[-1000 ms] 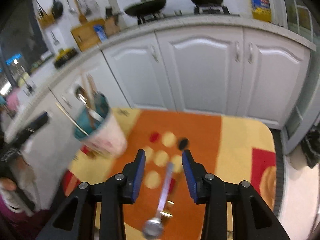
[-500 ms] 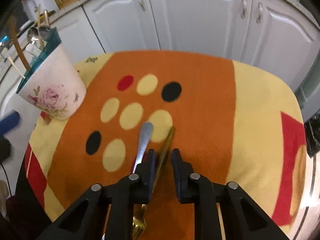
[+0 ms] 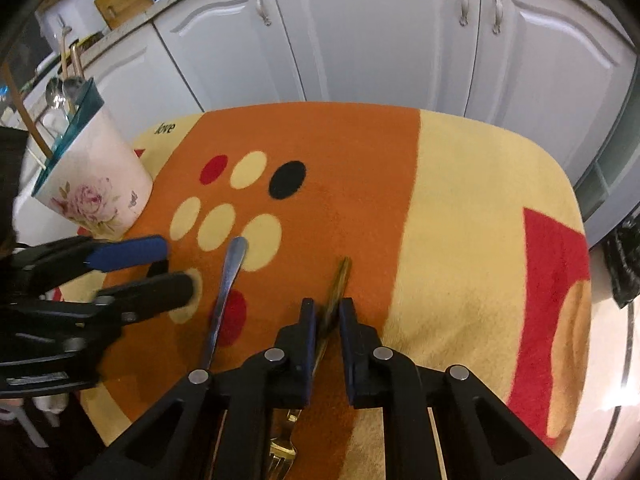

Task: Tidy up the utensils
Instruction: 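Grasp the steel spoon with the left tool while the right tool grasps the gold fork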

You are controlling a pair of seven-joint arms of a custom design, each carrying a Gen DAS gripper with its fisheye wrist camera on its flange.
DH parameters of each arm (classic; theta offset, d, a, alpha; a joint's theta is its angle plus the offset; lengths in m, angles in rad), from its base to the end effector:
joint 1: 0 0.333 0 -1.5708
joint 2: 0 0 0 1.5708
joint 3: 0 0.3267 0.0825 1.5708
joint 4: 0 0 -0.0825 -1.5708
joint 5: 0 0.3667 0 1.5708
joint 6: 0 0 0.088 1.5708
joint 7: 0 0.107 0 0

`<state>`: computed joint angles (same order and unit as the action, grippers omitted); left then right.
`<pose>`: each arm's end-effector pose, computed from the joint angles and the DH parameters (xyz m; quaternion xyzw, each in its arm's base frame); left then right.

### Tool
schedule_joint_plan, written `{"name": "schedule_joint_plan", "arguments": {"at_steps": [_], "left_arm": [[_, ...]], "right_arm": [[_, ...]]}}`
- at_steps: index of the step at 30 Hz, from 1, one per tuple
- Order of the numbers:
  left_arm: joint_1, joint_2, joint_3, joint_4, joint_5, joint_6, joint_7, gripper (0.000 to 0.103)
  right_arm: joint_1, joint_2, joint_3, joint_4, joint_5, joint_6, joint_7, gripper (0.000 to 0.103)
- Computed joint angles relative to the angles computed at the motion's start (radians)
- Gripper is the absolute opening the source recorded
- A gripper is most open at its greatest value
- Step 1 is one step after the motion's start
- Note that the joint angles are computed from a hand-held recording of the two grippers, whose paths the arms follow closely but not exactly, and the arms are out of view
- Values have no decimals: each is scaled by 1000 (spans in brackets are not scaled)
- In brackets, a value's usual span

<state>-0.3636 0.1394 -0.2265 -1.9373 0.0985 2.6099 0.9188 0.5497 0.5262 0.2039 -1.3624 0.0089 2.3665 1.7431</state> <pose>0.5153 -0.3400 0.4942 -0.6821 0.6811 -0.2584 0.0637 0.5603 0.4768 0.4892 -0.8395 0.4843 -0.0291 0.2447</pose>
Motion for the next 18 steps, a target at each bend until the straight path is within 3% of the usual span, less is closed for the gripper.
{"name": "schedule_joint_plan", "arguments": {"at_steps": [6,11,13,18], "left_arm": [[-16,43,11,52,33,-24,-11,49],[-36,67,20,84,92,-46,-14,37],[-45,78,26,99,121,-60,-20,15],[-35,58,17,67,103,-37,25,14]], "right_arm": [[-9,7,10,6,23,3,-23,11],[-13,9,14,0,34,17,-43,11],[-21,-1,20,-21,48,34,-53,11],[-26,-34,20,-75,52,68,-63,11]]}}
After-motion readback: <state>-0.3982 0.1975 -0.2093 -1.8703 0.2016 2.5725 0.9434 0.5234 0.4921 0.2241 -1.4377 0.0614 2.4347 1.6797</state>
